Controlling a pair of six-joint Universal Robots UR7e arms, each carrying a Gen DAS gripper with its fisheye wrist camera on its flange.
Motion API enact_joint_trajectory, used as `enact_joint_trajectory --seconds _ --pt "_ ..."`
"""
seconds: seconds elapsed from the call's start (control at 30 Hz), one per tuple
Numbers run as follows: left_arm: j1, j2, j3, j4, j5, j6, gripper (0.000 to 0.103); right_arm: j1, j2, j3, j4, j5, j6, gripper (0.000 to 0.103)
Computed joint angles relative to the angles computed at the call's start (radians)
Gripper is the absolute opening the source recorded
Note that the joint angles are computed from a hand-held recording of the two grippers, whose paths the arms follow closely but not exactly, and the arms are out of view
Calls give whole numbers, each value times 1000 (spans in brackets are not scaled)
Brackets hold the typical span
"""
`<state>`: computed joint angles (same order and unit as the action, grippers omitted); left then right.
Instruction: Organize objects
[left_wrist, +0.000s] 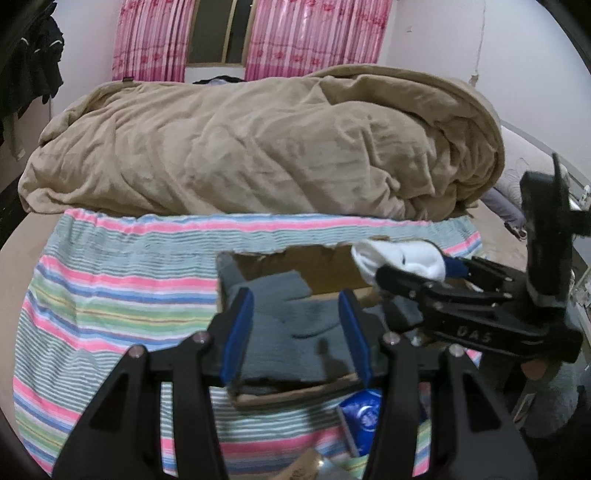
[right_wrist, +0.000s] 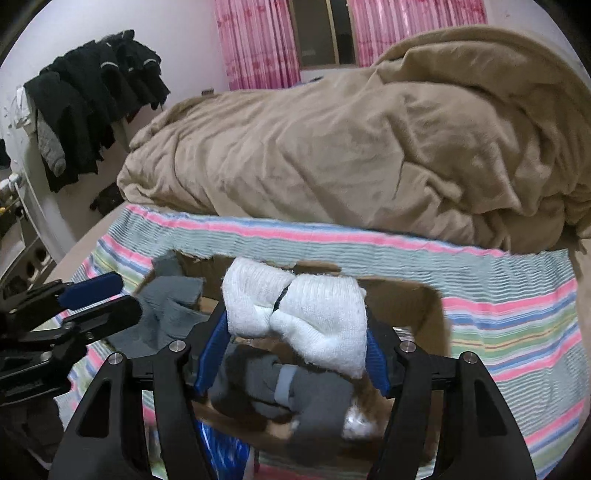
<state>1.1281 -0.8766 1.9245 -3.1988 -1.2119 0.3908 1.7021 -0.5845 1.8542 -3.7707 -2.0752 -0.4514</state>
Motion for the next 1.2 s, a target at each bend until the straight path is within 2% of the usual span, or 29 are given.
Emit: enact_joint_trajectory --seconds 0.13,0.2,0.3,0.53,0.73,1.2 --pt "12 4 -17 14 14 -15 53 -5 21 -27 20 -12 9 75" --pt "17 -2 -14 16 11 -26 60 -4 23 -29 13 -12 6 77" --pt "15 -17 2 8 11 -33 65 -1 24 -22 -9 -12 3 83" --pt "-16 -86 70 -19 16 -46 67 39 -9 38 -61 -38 2 83" --pt "-56 -169 154 -24 22 -54 76 88 -40 110 -131 -70 15 83" --pt "-138 -354 371 -20 57 -100 79 177 -61 269 -235 -123 87 83"
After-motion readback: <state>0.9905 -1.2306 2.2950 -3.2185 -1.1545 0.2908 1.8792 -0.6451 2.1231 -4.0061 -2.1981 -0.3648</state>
